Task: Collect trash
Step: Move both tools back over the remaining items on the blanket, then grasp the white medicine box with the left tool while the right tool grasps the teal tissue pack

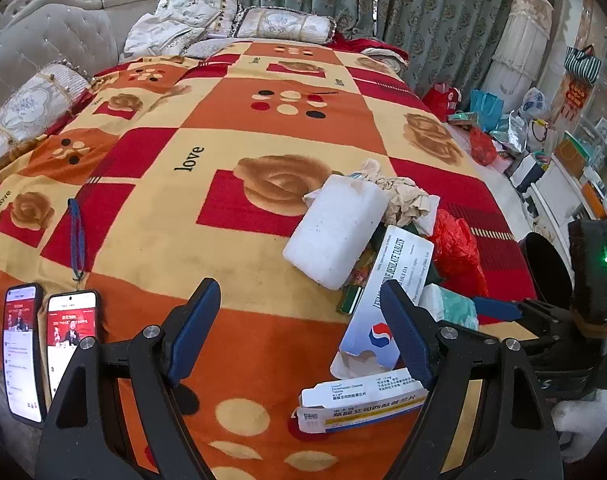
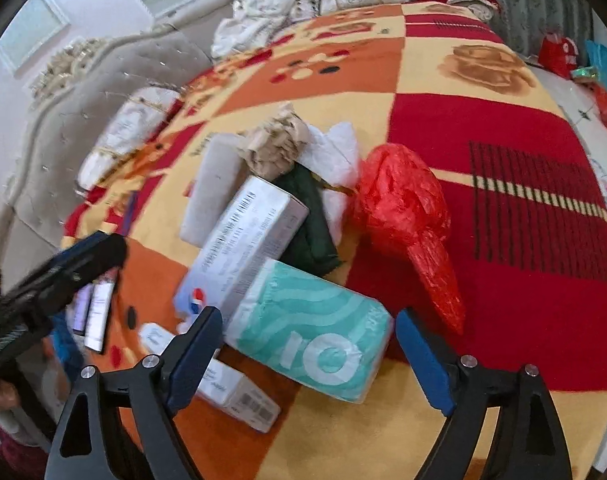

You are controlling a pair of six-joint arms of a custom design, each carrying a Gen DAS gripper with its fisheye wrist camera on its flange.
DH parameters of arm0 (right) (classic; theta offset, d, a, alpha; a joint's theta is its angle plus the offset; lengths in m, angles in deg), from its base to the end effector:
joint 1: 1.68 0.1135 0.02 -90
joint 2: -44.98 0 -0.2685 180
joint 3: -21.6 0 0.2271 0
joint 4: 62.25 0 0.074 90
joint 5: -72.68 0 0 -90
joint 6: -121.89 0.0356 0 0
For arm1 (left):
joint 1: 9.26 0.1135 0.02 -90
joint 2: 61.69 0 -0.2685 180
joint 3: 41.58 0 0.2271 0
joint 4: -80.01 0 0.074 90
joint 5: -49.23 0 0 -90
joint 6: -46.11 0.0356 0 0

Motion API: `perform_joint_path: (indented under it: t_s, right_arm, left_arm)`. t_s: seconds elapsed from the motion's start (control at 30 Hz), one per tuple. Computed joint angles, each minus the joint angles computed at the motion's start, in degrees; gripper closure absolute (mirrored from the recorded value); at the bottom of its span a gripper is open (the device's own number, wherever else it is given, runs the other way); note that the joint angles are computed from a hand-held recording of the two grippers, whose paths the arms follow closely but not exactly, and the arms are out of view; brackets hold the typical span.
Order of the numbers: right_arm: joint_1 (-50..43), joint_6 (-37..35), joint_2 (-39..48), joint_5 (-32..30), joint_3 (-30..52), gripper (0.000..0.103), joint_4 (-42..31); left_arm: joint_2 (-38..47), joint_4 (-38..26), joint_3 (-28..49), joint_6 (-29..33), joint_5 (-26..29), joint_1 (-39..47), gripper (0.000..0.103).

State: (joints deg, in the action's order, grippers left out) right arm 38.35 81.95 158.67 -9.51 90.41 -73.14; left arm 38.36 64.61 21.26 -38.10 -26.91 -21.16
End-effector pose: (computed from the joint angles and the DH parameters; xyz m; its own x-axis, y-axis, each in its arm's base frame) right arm 0.2713 0.2216 0.1088 -0.8501 0.2779 -0.4473 0.1139 0.9263 0.3592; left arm 0.3051 -0.0730 0.1543 -0.7389 0.2558 -0.6233 0.4192 0.8988 -0.1281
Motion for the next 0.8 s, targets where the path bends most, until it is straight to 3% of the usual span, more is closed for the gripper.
perform_joint_path:
  t_s: [0.1, 0.2, 0.27, 0.47, 0.7, 0.73, 0.8]
  right_arm:
    - [-0.3, 0.3, 0.8, -1.1, -1.6, 0.017, 3.2]
    - [0.5, -0.9, -1.2, 0.6, -4.3, 0.033, 4.6]
    - [0.8, -1.2, -3.2, 2.0, -5.9, 0.037, 3.6]
    - [0.8, -1.2, -7.2, 6.5, -8.3, 0.038, -1.2]
    - [-1.3, -1.0, -8.3, 4.7, -9.7, 0.033, -5.2]
    - [-1.9, -0.2, -8.2, 3.5, -10.9, 0.032, -3.1]
    - [-2.0, 1.2, -7.8, 3.0, -11.5, 0.027, -1.4]
  left_arm:
    - [0.2, 0.0, 0.0, 0.1, 0.2, -0.4, 0.021]
    - [0.8, -0.6, 0.4, 0.9, 1.6, -1.2, 0.022]
    - [1.6, -1.1, 1.1, 1.7, 1.9, -2.4, 0.022]
    - [6.5, -2.6, 4.4, 2.6, 1.0, -6.3, 0.021]
    - [11.9, -5.5, 9.0, 3.9, 0.5, -9.8, 0.022]
    - [12.5, -5.8, 9.6, 3.9, 0.4, -10.2, 0.025]
    - [13.5, -6.8, 10.6, 3.7, 0.5, -10.6, 0.045]
